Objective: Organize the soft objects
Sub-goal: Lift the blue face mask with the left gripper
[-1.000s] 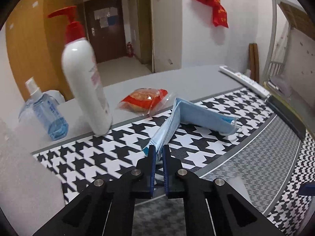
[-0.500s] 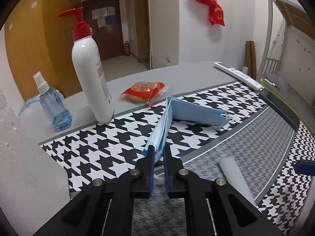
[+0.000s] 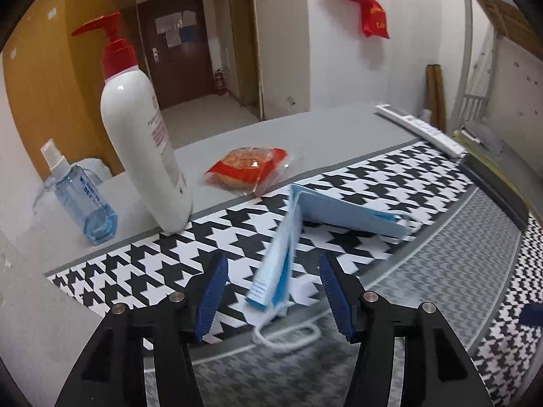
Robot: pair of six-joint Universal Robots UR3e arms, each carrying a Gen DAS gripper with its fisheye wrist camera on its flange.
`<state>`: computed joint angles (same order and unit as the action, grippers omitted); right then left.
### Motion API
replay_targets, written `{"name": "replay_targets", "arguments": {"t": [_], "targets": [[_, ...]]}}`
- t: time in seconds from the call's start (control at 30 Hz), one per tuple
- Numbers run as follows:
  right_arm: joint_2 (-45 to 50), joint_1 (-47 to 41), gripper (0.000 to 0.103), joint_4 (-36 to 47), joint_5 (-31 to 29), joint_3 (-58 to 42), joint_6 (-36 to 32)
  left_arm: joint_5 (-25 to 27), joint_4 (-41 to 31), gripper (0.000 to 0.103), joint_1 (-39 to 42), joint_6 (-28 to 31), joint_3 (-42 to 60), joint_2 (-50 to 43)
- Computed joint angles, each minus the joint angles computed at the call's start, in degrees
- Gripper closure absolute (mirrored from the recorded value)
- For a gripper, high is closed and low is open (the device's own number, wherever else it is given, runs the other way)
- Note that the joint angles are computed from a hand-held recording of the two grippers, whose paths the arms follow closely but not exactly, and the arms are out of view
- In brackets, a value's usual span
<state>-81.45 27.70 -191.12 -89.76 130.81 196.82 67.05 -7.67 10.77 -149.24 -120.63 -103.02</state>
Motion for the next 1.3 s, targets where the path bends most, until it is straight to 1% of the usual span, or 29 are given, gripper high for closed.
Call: {"name": "replay_targets", "arguments": {"t": [0.07, 0.13, 0.23, 0.3, 0.37, 0.53, 0.57, 0.63, 0.77, 0.9, 1.0, 1.1, 1.17, 1.3], "targets": [[0.94, 0.7, 0.0, 0.97, -0.68, -1.26, 0.44, -0.68, -1.57, 0.045, 0.01, -0.46, 1.33, -0.93], [1.97, 1.62, 0.001, 1.8, -1.95, -2.61, 0.76, -0.67, -1.59, 0.046, -0.16, -0.1, 1.25, -1.11], [3.3, 2.93, 0.006, 4.9, -4.35, -5.23, 1.73, -0.36, -1.83, 0.06, -1.04, 1.05, 1.38, -1.74], [3.97, 3.38, 0.009, 6.74, -5.02, -6.46, 2.6, 0.47, -1.69, 0.063, -1.74, 1.23, 1.95, -2.8], [4.56, 3.88, 0.011, 8.54, -5.54, -7.66, 3.09, 1.38, -2.66, 0.073, -2.37, 1.01, 3.25, -3.92], [6.02, 5.61, 0.015, 10.94, -9.08, -9.88, 4.42, 1.55, -2.91, 0.076, -2.48, 0.06, 4.21, -4.89], [6.18, 5.54, 0.018, 11.65, -9.12, -10.2, 4.75, 1.46, -3.17, 0.078, -2.39, 0.18, 4.24, -4.88], [6.44, 5.04, 0.02, 12.74, -8.75, -10.61, 5.36, 1.51, -3.67, 0.081, -2.37, 0.25, 4.48, -5.01], [6.54, 4.87, 0.02, 13.73, -9.14, -10.92, 6.21, 0.46, -3.33, 0.089, -1.59, 0.39, 3.72, -4.45], [6.67, 5.38, 0.021, 14.15, -10.02, -11.16, 6.66, -0.84, -2.66, 0.092, 0.1, -0.04, 2.22, -3.24], [7.03, 5.04, 0.025, 14.65, -9.86, -11.56, 7.01, -2.47, -3.62, 0.092, 1.52, 1.07, 0.71, -1.65], [7.77, 4.94, 0.027, 15.82, -10.01, -12.66, 7.36, -3.85, -3.04, 0.092, 3.04, 1.33, -1.44, 0.15], [7.92, 5.21, 0.029, 16.94, -10.7, -13.23, 7.65, -3.72, -1.98, 0.092, 3.73, 0.92, -2.69, 1.05], [8.88, 5.71, 0.029, 18.96, -11.59, -15.06, 7.83, -3.61, -1.74, 0.092, 4.65, 1.15, -4.34, 2.58]]}}
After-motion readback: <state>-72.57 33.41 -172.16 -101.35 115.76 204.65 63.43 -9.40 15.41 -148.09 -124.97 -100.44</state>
